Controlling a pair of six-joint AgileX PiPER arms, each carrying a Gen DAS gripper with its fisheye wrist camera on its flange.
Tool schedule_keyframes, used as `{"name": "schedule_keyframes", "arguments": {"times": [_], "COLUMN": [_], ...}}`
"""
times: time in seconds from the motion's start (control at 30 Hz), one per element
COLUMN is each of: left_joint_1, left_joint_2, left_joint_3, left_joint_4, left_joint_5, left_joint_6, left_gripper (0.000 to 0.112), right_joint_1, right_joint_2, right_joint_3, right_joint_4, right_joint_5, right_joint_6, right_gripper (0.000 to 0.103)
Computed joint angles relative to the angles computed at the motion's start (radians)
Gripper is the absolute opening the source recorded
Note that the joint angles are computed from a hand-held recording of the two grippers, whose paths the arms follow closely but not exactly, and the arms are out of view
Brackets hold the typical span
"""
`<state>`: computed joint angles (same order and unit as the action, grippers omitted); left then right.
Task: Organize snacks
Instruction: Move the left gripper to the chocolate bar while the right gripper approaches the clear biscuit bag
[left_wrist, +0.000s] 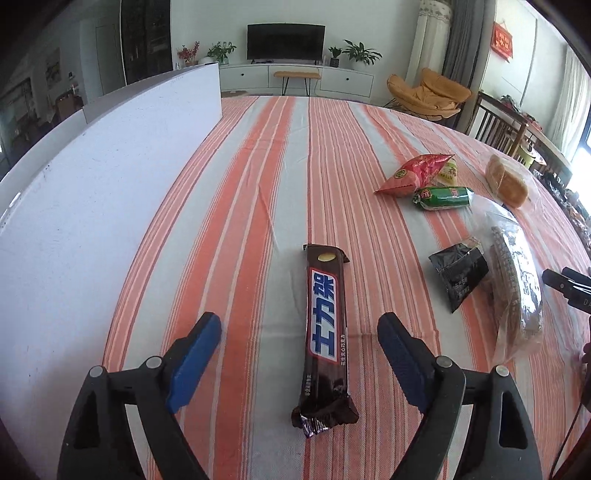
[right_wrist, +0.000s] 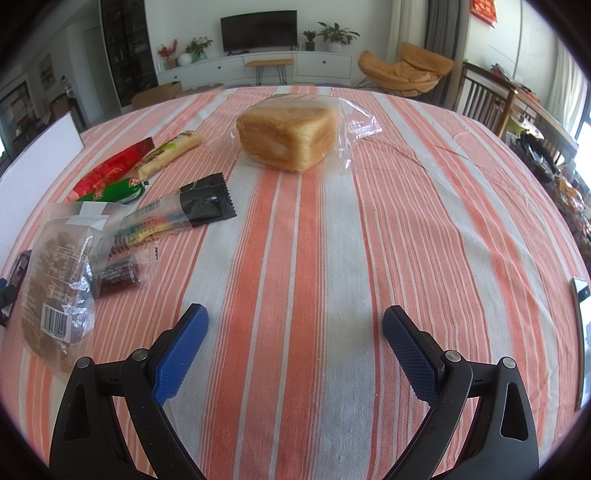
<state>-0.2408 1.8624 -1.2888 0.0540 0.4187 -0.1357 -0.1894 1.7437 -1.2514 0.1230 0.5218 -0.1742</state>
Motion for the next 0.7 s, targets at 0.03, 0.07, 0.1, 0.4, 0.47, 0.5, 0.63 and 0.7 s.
{"name": "schedule_keyframes", "arguments": {"times": [0.03, 0.07, 0.1, 0.4, 0.47, 0.5, 0.63, 0.7], "left_joint_1": [-0.004, -0.010, -0.009, 0.001, 0.002, 0.003, 0.003, 0.004], "left_joint_2": [0.014, 0.019, 0.023, 0.034, 0.033, 0.032, 0.032, 0.032], "left_joint_3": [-0.030, -0.036, -0.039, -0.059, -0.061, -0.060, -0.061, -0.061], "left_joint_4": [0.042, 0.066, 0.061, 0.066, 0.065, 0.064, 0.064, 0.063], "left_joint_5": [0.025, 0.029, 0.030, 0.062, 0.065, 0.065, 0.065, 0.065], "left_joint_6": [-0.024, -0.044, -0.041, -0.056, -0.055, -0.054, -0.053, -0.051], "left_gripper": [0.087, 0.088, 0.091, 0.103, 0.103, 0.103, 0.103, 0.103], "right_joint_1": [0.000, 0.001, 0.000, -0.029, 0.044, 0.101, 0.298, 0.347], "right_joint_2": [0.001, 0.000, 0.000, -0.021, 0.010, 0.030, 0.124, 0.159], "right_joint_3": [0.000, 0.000, 0.001, -0.132, -0.192, -0.221, -0.304, -0.351], "right_joint_4": [0.000, -0.002, -0.002, 0.382, 0.409, 0.362, 0.111, 0.034], "right_joint_5": [0.000, 0.000, -0.001, 0.349, 0.435, 0.442, 0.363, 0.375], "right_joint_6": [0.001, 0.002, 0.001, -0.105, -0.082, -0.017, 0.219, 0.285], "right_gripper": [0.098, 0.098, 0.098, 0.094, 0.095, 0.095, 0.095, 0.095]}}
